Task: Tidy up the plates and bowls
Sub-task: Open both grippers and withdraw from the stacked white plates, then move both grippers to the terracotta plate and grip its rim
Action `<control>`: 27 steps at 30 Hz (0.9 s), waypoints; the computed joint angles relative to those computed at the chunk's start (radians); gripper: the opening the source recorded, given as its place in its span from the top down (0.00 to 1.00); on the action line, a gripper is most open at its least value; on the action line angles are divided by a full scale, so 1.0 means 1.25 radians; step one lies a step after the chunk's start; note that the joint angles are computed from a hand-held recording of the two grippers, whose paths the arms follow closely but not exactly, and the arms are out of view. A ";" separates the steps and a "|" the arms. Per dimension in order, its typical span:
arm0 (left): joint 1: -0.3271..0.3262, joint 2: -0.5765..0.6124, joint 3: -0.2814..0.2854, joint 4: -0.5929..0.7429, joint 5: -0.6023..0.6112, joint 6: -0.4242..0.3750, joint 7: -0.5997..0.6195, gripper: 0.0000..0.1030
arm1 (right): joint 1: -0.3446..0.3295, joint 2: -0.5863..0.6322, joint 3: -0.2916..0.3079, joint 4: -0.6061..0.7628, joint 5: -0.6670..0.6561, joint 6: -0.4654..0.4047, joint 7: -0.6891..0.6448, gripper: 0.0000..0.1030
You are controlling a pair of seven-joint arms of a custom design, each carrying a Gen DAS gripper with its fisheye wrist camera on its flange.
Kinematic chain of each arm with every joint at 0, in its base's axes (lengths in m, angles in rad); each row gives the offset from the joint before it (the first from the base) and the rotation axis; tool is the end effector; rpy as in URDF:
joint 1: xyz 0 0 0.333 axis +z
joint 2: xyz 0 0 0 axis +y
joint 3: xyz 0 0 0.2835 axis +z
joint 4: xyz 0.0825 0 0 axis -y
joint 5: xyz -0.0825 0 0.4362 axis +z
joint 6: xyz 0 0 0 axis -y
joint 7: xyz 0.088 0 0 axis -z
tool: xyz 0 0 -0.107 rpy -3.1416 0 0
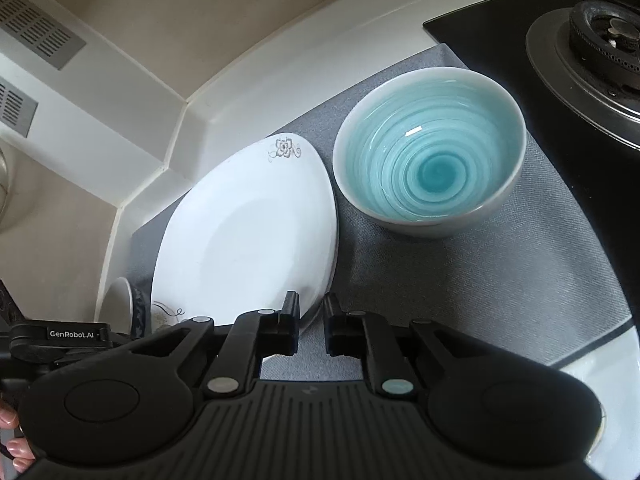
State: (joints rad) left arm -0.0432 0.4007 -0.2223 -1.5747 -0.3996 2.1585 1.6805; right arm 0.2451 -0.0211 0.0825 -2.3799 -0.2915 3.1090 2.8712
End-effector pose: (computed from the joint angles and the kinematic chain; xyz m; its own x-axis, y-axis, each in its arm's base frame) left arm 0.7018 -0.1894 0.3873 -0.1808 -0.8894 0.4199 -0.9773 0.1144 -0.1784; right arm 0.5389 0.2088 0.3462 -0.4170 -0.7053 -0.5732 -0.6355 0.6772 -0.3709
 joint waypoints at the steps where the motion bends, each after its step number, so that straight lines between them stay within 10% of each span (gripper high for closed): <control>1: -0.002 -0.003 0.000 -0.004 0.003 0.006 0.003 0.83 | -0.007 0.002 0.001 0.003 -0.047 0.002 0.039 0.86; 10: 0.002 -0.071 0.000 -0.080 -0.010 0.044 0.047 0.77 | 0.004 -0.053 0.009 -0.029 -0.003 -0.031 -0.021 0.80; 14: 0.009 -0.153 -0.003 -0.167 -0.058 0.074 0.146 0.68 | 0.038 -0.134 0.019 -0.086 0.045 -0.080 -0.157 0.37; 21: -0.020 -0.223 0.020 -0.247 -0.046 0.072 0.165 0.55 | 0.157 -0.163 0.007 -0.138 0.266 -0.112 -0.416 0.36; 27: -0.039 -0.238 0.027 -0.256 0.001 0.071 0.168 0.55 | 0.033 -0.167 0.116 -0.112 0.040 -0.239 -0.251 0.92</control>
